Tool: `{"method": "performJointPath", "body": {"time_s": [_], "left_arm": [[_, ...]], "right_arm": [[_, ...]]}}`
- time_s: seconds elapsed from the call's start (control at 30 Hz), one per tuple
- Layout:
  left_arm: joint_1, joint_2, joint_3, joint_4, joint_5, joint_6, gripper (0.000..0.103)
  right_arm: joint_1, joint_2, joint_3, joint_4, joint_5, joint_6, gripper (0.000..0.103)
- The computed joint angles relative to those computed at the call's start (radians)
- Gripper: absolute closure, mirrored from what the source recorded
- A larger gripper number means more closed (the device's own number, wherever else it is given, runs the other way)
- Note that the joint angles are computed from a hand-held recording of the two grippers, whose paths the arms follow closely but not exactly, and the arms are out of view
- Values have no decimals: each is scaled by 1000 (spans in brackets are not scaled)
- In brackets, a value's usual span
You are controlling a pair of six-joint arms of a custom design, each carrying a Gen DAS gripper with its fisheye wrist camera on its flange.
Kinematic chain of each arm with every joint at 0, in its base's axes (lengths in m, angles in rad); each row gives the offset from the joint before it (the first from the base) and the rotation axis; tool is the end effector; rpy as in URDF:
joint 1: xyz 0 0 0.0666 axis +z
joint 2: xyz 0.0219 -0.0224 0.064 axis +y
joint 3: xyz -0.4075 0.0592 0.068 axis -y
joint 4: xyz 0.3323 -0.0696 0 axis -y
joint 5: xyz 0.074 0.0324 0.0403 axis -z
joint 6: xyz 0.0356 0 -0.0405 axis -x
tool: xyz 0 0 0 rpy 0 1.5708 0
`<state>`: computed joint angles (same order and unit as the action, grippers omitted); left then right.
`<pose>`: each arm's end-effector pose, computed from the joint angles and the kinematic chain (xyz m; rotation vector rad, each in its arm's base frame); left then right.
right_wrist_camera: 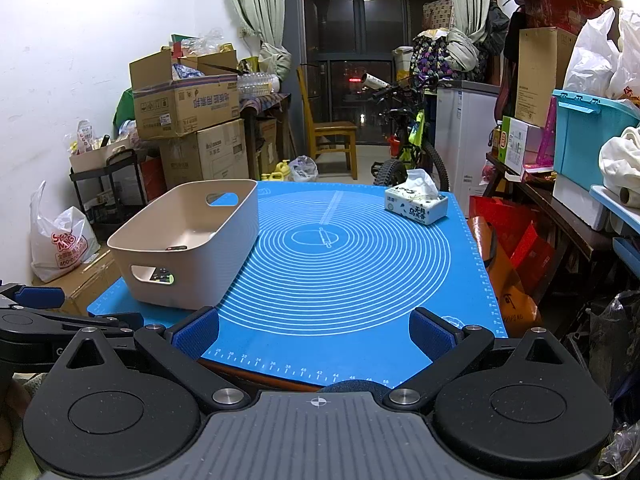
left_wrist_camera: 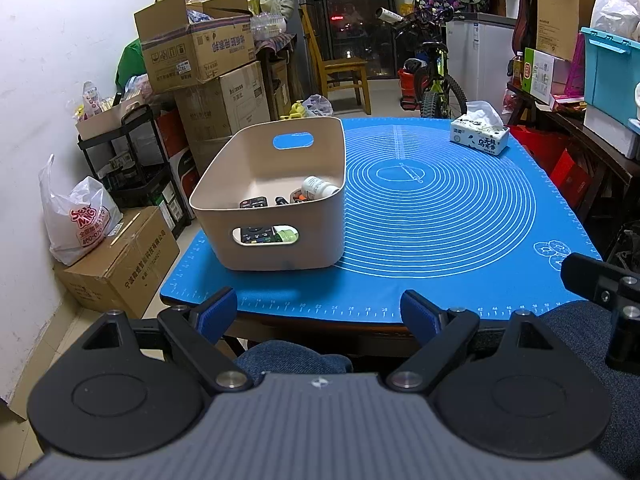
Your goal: Organize rigid objects
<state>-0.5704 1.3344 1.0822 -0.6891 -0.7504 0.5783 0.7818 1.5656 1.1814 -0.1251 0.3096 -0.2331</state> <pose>0.3269 -0.1814 0.3788 -0.2916 2.2052 0.3393 0.3556 0.3372 0.3611 -0.3763 2.0333 0.3065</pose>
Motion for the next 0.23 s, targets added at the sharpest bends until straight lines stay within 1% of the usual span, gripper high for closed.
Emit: {"method": "performJointPath", "body": {"time_s": [0.23], "left_arm": [[6,-2,-2,5,8,-14,14]], "right_arm": [[-2,-1,-1,1,-1,-1,3]]}}
